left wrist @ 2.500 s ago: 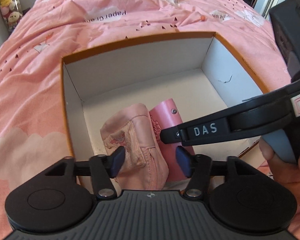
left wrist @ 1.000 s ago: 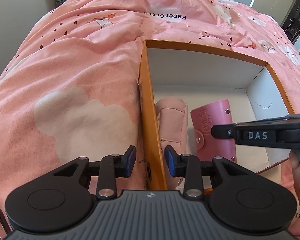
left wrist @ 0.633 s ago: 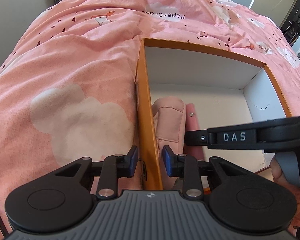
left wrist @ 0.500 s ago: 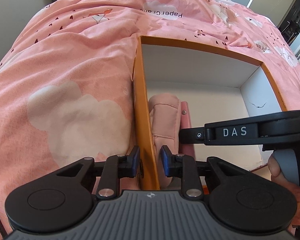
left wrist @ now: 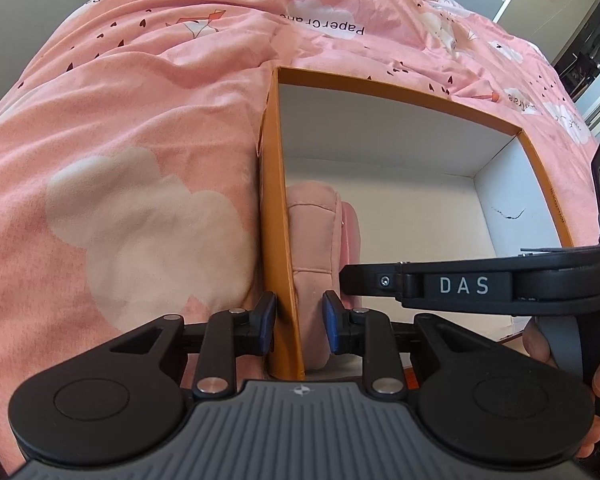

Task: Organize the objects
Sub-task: 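Carry the pink pouch and pink card holder into the box and release both, then move both tools back over the pile of items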

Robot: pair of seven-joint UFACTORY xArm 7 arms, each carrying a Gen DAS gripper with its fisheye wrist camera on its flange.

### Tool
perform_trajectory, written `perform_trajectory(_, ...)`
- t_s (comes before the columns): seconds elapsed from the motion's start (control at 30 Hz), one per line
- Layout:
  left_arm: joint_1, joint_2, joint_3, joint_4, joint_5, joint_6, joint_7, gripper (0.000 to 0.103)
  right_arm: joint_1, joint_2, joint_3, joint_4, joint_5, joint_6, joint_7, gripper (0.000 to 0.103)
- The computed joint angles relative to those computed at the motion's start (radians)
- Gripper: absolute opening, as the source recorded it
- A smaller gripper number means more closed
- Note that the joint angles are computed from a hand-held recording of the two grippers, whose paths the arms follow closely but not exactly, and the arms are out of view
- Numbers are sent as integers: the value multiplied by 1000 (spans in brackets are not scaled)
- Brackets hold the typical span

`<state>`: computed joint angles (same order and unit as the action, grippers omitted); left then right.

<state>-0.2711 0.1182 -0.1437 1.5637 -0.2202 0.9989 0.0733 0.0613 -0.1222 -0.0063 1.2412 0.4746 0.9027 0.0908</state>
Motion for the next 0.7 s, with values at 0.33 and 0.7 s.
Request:
perform_trajectory(0.33, -2, -49, 1, -40, -6, -68, 11, 46, -4, -26, -2, -18, -14, -21, 11, 28)
perform_trajectory(0.7, -7, -163, 2, -114, -35, -169, 28, 47, 1, -98, 6, -57, -123, -58, 34, 28)
